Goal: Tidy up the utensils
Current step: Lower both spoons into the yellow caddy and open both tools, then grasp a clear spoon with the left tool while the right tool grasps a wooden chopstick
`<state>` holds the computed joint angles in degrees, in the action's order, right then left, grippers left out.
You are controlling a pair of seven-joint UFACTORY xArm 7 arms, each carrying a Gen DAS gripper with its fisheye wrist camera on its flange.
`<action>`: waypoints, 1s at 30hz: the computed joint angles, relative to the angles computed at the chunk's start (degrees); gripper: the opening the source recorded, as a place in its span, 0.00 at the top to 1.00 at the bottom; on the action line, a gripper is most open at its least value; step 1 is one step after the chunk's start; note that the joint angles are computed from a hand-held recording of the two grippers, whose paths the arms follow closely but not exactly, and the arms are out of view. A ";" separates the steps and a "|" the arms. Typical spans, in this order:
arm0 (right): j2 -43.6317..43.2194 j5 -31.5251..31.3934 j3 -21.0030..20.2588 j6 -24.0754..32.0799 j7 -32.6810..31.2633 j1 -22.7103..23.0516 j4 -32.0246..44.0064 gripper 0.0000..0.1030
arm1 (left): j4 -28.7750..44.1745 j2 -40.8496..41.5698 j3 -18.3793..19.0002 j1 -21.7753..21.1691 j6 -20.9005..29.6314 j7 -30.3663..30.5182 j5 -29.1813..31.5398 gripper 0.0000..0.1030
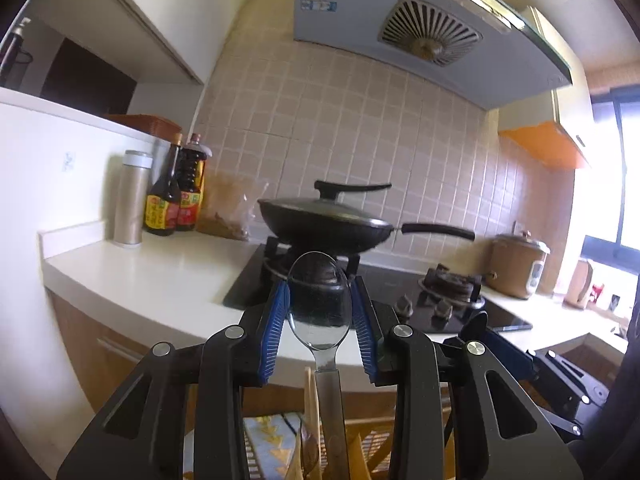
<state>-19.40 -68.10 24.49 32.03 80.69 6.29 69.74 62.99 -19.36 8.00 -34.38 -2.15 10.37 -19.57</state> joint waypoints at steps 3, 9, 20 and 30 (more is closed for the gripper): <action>-0.88 2.25 -1.12 -1.66 -0.46 0.58 -1.68 0.63 | -1.48 -0.84 1.28 -1.65 0.03 1.57 -0.18 0.69; -5.35 7.92 0.25 -1.12 -2.03 -0.17 -5.15 0.41 | -3.12 -5.09 5.69 -5.71 5.80 5.16 -3.87 0.60; -13.08 37.36 2.36 20.18 -18.36 6.45 -3.84 0.41 | -1.45 -17.55 0.23 7.75 37.76 6.93 -2.06 0.45; -11.31 61.11 0.21 24.23 -22.13 16.88 -10.86 0.62 | -4.69 -19.35 -1.88 13.12 63.00 13.60 -2.35 0.47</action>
